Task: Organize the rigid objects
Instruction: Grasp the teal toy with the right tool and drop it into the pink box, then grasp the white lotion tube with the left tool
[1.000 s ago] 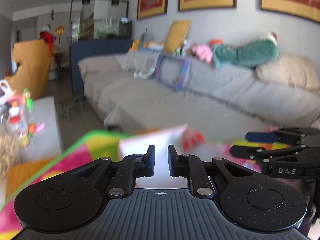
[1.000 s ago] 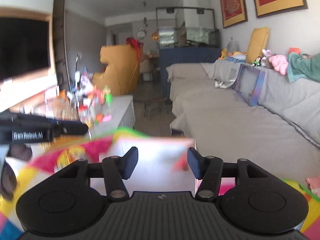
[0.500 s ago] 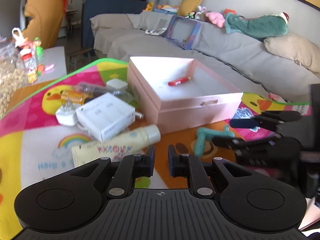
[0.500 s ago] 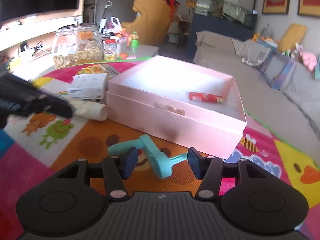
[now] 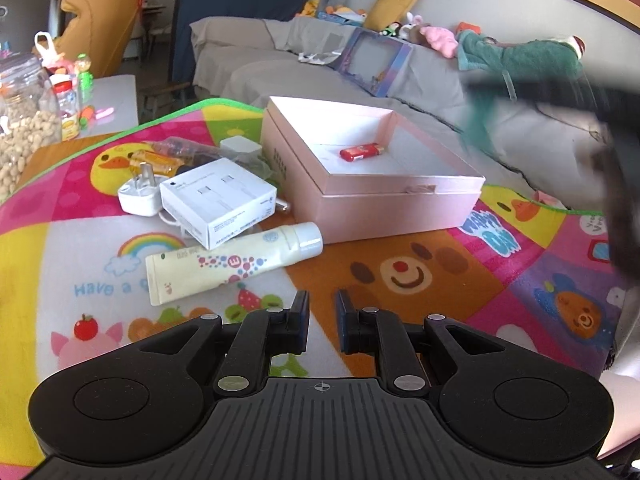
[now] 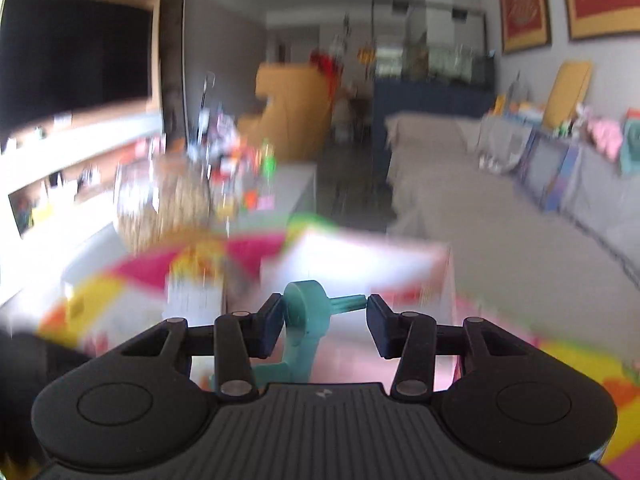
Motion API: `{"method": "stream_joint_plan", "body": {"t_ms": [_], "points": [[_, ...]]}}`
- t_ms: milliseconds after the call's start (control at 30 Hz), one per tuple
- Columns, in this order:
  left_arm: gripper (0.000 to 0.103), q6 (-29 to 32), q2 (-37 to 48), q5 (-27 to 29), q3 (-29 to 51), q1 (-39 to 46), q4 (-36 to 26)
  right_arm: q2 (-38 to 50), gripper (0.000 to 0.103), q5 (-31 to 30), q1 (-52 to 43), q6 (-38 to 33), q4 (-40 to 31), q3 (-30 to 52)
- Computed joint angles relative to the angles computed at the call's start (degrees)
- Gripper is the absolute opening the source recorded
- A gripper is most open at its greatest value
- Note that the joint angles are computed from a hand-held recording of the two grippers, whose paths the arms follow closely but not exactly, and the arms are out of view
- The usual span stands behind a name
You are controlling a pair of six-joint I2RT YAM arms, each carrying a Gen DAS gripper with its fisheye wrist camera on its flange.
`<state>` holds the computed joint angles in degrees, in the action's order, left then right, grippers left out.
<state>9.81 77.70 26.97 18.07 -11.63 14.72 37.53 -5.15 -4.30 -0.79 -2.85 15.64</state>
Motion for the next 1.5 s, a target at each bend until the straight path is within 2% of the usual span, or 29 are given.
{"method": "stream_joint_plan", "body": {"t_ms": [67, 133, 167, 233, 400, 467, 567, 633, 733, 833, 933, 1000, 1067, 1167, 1367, 1400, 1500], "points": [[0.015, 1.5, -0.9, -1.5, -0.8, -0.7, 0.5, 6.8, 0.045, 3.4, 0.8, 0.0, 5.8, 3.9], [0.015, 2.8, -1.8, -4.5, -1.8, -1.5, 1.7, 14.5, 0.051, 5.0, 0.8, 0.4, 10.5, 7.7], [0.015, 3.3, -1.9, -5.7, -1.8, -1.4, 2.3, 17.5, 0.057, 4.7, 0.5, 1.0, 11.3, 9.3], [0.015, 3.6, -0.8, -6.0, -1.2, 0.0, 3.5, 21.3, 0.057, 6.5, 1.2, 1.8, 12.6, 10.4], [0.015, 2.5, 8.1, -4.1, 7.6, 5.1, 3.7, 19.1, 0.061, 5.7, 2.7, -0.1, 13.0, 4.0], [0.017, 2.9, 13.0, -2.6, 14.2, 6.7, -1.3, 17.3, 0.061, 6.3, 4.3, -1.5, 13.4, 0.3], [0.018, 4.7, 20.5, 3.6, 24.2, 9.5, -11.9, 14.4, 0.061, 5.3, 5.6, -2.5, 12.0, -4.0], [0.019, 4.2, 23.9, 5.1, 27.6, 10.5, -14.6, 13.2, 0.061, 3.5, 5.3, -1.4, 10.5, -5.4], [0.019, 5.6, 25.8, 7.4, 29.1, 11.6, -16.4, 13.8, 0.061, 1.8, 4.4, 1.0, 9.9, -6.9], [0.019, 11.3, 24.5, 9.8, 28.8, 11.4, -21.4, 16.0, 0.061, -0.3, 3.7, 0.9, 10.3, -7.3], [0.019, 16.0, 19.9, 8.2, 24.4, 9.2, -21.5, 16.4, 0.061, 0.4, 5.3, 0.9, 11.3, -7.8], [0.019, 16.4, 16.4, 5.6, 20.9, 7.1, -19.6, 16.0, 0.061, 0.7, 6.1, 1.2, 11.6, -8.0], [0.019, 15.0, 13.0, 4.0, 17.8, 5.2, -17.2, 16.0, 0.061, 0.9, 6.8, 1.5, 12.1, -8.1], [0.019, 8.1, 8.8, 0.7, 13.8, 1.5, -12.3, 16.6, 0.061, 2.0, 7.6, 1.9, 12.5, -7.8], [0.019, -6.6, 10.9, -6.4, 15.7, -4.9, -10.7, 16.5, 0.061, 2.1, 6.8, 3.0, 12.6, -8.7], [0.02, -8.2, 12.1, -7.4, 16.3, -5.4, -10.0, 16.4, 0.061, 2.2, 6.5, 3.2, 12.6, -9.1], [0.033, -12.8, 15.4, -9.2, 17.2, -6.9, -6.3, 16.0, 0.061, 3.5, 6.5, 3.4, 13.4, -10.5]]}}
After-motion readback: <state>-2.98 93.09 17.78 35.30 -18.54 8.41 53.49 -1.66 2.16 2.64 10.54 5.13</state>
